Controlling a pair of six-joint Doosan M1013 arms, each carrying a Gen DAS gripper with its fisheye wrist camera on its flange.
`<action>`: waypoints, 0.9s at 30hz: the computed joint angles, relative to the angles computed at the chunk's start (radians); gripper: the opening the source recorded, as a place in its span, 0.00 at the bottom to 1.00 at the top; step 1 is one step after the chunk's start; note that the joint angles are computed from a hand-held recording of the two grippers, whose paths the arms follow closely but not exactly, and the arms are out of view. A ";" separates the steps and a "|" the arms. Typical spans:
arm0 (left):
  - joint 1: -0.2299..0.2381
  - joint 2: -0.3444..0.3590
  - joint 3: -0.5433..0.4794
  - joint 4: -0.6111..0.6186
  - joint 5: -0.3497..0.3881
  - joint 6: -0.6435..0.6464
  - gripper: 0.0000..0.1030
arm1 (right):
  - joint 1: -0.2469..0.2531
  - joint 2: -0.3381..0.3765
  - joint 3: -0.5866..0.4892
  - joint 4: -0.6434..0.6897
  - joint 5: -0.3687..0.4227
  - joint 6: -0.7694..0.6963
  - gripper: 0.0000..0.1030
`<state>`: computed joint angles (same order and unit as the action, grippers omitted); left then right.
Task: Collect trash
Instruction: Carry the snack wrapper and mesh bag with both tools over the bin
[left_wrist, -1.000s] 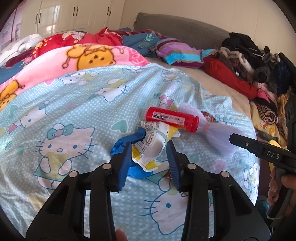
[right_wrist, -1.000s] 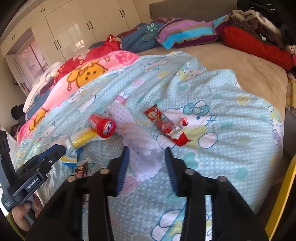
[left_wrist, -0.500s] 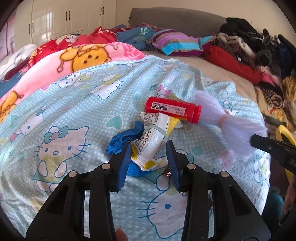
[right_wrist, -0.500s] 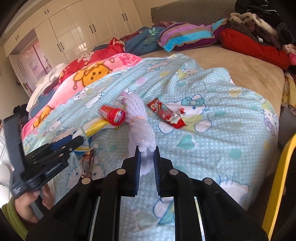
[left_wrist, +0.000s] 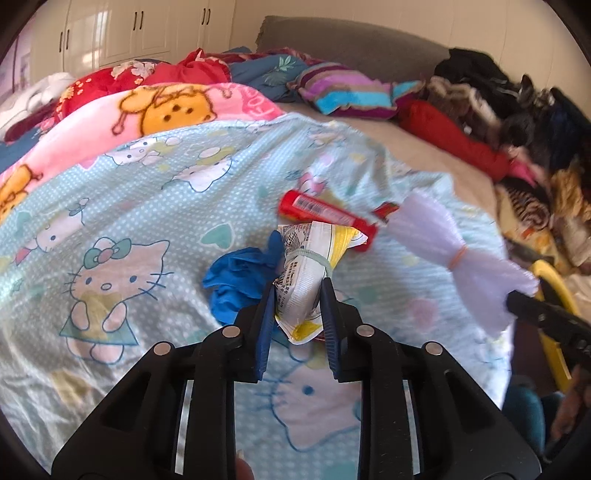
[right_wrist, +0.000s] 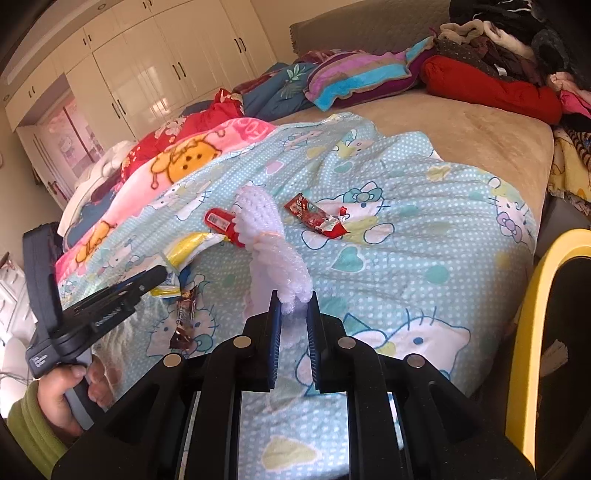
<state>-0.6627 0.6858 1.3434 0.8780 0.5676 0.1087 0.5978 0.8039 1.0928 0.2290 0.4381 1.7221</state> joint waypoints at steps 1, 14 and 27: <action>-0.001 -0.006 0.008 0.010 -0.013 -0.017 0.17 | 0.000 -0.005 0.008 -0.001 -0.005 0.001 0.13; -0.017 -0.058 0.049 0.171 -0.115 -0.214 0.17 | -0.007 -0.060 0.079 0.021 -0.074 -0.014 0.13; -0.041 -0.072 0.040 0.265 -0.137 -0.286 0.17 | -0.009 -0.114 0.140 -0.083 -0.131 0.090 0.13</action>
<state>-0.7034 0.6134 1.3838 1.1434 0.4310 -0.1778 0.5886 0.6898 1.2327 0.1455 0.3070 1.8116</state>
